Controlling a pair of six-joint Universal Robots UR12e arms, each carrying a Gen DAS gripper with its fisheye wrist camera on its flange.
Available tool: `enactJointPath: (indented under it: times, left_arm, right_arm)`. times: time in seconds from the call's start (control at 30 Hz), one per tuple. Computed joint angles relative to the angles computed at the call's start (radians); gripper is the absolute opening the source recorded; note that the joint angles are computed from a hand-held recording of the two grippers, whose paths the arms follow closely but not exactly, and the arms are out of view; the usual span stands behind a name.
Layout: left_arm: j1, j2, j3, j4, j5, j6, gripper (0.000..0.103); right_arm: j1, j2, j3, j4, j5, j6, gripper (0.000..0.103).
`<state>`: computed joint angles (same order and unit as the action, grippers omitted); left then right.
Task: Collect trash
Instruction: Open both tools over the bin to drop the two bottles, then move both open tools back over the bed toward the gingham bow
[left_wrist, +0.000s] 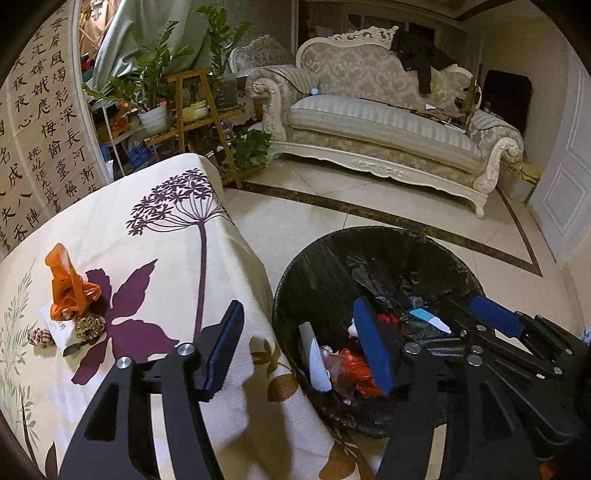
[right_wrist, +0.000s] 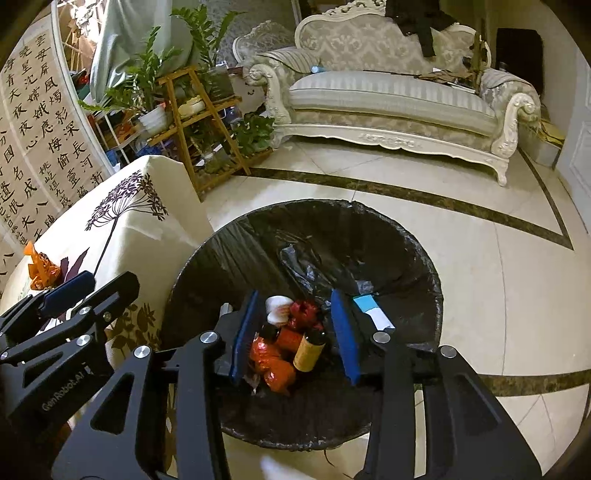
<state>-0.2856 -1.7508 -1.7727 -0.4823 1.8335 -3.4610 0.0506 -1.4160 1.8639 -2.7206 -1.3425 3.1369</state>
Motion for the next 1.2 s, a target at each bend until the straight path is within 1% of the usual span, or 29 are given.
enactJointPath:
  times: [0.13,0.2,0.3,0.4,0.7,1.0,1.2]
  left_arm:
    - [0.002,0.009,-0.007,-0.002,0.002,-0.008,0.067]
    - [0.003,0.016,-0.013,0.000,0.008,-0.010,0.069]
    - [0.007,0.031,-0.025,0.002,0.018,-0.024,0.070]
    - [0.013,0.053,-0.045,0.001,0.032,-0.042,0.071]
    - [0.046,0.128,-0.120,-0.030,0.086,-0.120,0.071]
    - [0.108,0.205,-0.193,-0.102,0.138,-0.224,0.071]
    - [0.150,0.232,-0.213,-0.136,0.136,-0.267,0.071]
  right_arm:
    - [0.002,-0.004,0.003,-0.005,-0.008,0.005,0.047]
    - [0.004,-0.006,0.004,-0.003,-0.004,0.003,0.048]
    - [0.009,-0.009,0.003,-0.004,0.004,-0.003,0.049]
    - [0.018,-0.012,0.003,-0.008,0.015,-0.011,0.055]
    - [0.060,-0.018,-0.004,0.008,0.057,-0.057,0.056]
    - [0.111,-0.015,-0.019,0.033,0.086,-0.110,0.056]
    - [0.138,-0.007,-0.035,0.040,0.096,-0.129,0.056]
